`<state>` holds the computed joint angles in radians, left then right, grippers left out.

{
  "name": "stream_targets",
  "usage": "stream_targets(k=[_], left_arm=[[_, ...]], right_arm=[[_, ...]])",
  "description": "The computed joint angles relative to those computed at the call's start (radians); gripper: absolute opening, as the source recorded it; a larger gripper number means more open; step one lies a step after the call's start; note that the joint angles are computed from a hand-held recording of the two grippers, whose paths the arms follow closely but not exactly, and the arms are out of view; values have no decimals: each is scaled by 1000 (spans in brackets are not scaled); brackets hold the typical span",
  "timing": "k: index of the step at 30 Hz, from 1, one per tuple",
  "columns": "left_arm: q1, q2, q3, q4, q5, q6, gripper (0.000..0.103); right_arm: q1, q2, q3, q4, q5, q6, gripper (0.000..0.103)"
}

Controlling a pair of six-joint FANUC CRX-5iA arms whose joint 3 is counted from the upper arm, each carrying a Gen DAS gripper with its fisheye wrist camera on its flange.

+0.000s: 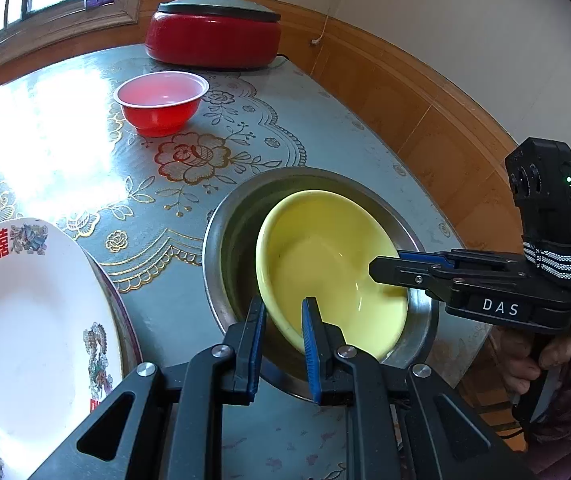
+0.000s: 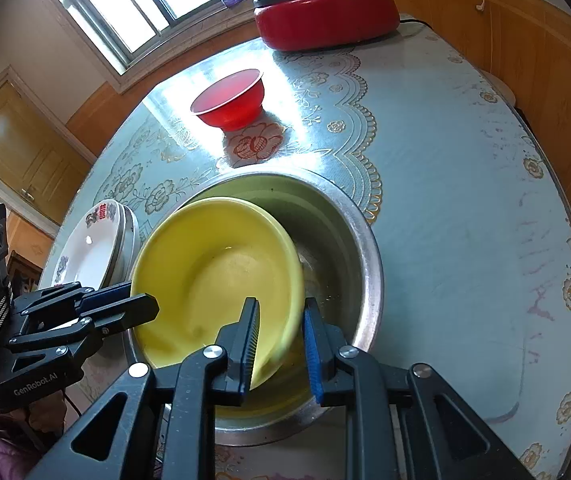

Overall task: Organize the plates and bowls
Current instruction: 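Lower the yellow bowl into the steel bowl with both grippers, then open both grippers and withdraw them from the yellow bowl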

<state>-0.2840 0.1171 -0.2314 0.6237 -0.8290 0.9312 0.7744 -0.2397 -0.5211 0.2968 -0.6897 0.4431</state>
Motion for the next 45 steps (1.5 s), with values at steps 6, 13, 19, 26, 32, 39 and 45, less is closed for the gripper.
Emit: stream_targets(k=[6,13,19,26,32,39,45], left_arm=[[-11,-11,2,-35,21,16,25],[-15,-15,2,-48,40,17,28],[-15,-11,0,-39,39,6,28],[-24,-3,7,-50,43,16,28],[-29,-1,8,-53,48,18,30],[-32,0,7,-51,56,15,32],[-22,-28,-34,16,96,-27,32]], right_arm=[[19,4,-5,60,-27,-28,21],[47,26,-8,147,-73,-48,21],[46,33,-4,137,-75,-34,20],[40,37,1,129,-69,-35,21],[39,32,-11,147,-57,-67,21],[38,12,-40,176,-25,-104,25],[28,-63,-126,319,32,-263,27]])
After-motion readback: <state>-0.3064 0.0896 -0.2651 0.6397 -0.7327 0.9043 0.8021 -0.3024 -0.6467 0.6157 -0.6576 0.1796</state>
